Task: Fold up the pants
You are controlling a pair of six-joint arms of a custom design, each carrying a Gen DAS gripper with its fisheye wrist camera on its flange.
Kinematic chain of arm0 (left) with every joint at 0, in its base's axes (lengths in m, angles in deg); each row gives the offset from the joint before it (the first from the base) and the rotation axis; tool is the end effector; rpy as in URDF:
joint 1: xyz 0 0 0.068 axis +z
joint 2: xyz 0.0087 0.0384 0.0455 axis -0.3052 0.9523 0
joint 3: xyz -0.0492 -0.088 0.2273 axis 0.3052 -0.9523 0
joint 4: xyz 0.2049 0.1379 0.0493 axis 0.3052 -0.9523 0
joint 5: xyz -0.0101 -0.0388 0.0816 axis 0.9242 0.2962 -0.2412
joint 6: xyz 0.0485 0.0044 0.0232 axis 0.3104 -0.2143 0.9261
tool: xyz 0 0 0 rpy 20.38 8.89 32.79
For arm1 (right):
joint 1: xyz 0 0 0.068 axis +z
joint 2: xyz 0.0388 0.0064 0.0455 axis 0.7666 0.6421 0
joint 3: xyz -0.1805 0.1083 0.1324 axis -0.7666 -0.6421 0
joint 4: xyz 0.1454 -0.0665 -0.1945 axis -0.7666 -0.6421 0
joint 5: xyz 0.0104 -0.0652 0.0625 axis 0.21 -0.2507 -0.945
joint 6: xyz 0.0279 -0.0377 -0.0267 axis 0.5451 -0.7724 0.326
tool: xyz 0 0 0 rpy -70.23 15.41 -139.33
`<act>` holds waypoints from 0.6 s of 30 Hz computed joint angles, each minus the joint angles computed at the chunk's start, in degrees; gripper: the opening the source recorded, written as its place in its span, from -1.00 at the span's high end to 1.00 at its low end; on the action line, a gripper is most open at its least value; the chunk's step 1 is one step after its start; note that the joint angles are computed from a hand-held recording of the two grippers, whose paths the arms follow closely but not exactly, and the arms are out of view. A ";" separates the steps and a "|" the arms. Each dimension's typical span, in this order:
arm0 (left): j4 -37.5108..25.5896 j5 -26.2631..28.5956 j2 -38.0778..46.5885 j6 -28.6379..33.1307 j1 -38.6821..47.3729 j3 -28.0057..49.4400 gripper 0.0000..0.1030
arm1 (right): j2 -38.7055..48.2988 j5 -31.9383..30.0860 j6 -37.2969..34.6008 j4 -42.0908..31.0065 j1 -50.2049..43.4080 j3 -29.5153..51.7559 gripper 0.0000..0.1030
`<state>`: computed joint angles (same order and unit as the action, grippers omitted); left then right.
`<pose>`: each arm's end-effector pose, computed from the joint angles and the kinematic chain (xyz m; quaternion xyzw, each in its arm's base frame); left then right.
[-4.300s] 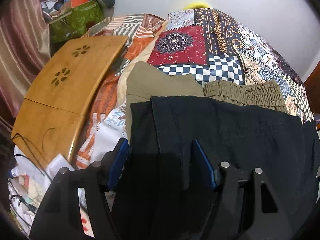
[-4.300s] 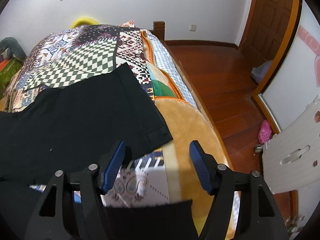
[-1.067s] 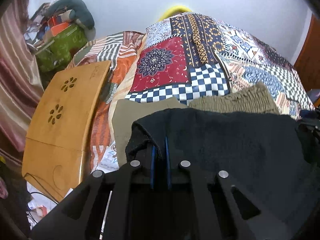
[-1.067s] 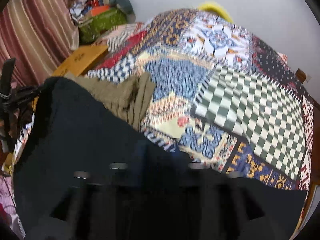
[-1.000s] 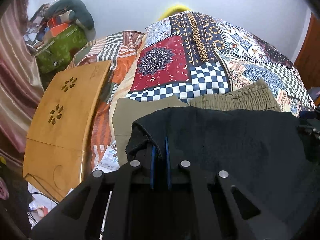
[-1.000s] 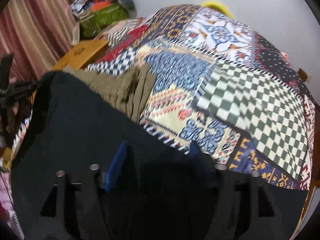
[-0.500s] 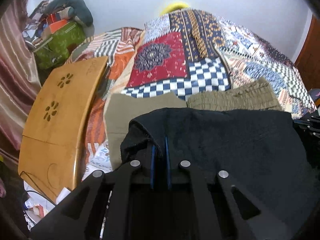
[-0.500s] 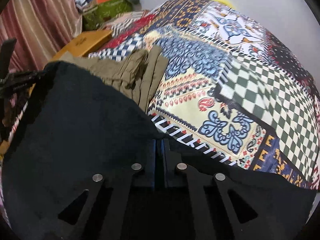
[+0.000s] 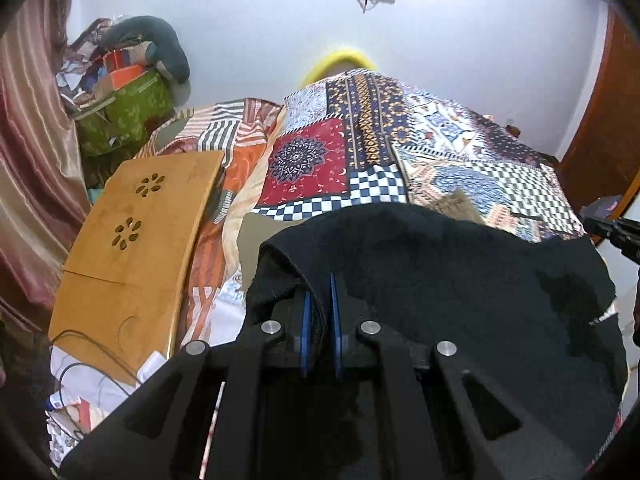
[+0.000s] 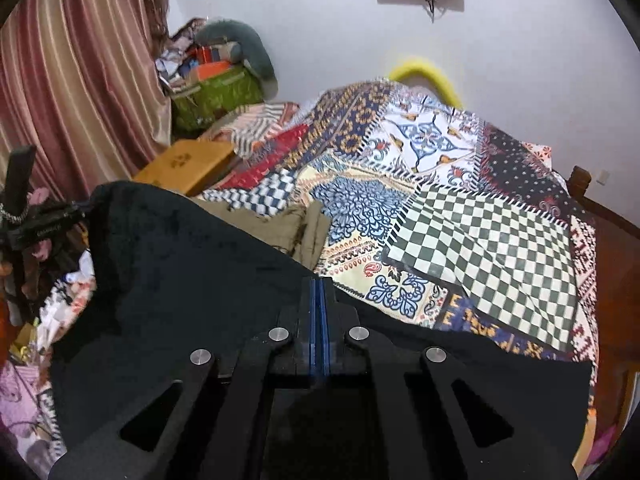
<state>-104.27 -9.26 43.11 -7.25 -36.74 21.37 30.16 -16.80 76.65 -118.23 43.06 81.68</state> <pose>0.4054 -0.1446 0.2041 0.2446 0.9051 -0.0980 0.3338 0.2291 -0.0206 0.2395 0.0294 0.9273 0.0825 0.3638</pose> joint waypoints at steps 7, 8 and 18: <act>1.20 -1.47 -4.13 1.21 -1.20 -5.71 0.84 | 0.00 3.64 -1.53 -4.16 1.20 0.96 0.48; 1.35 -1.55 -3.55 1.17 -1.36 -5.30 0.84 | 1.76 3.01 -1.91 -4.26 0.57 1.32 0.05; 2.47 -1.18 5.00 1.28 -1.58 1.37 0.84 | 27.00 5.50 -8.63 4.72 2.80 7.09 -0.14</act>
<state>-101.80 -10.44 48.11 -5.97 -38.31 22.74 57.17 -11.30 68.02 -113.51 45.86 88.77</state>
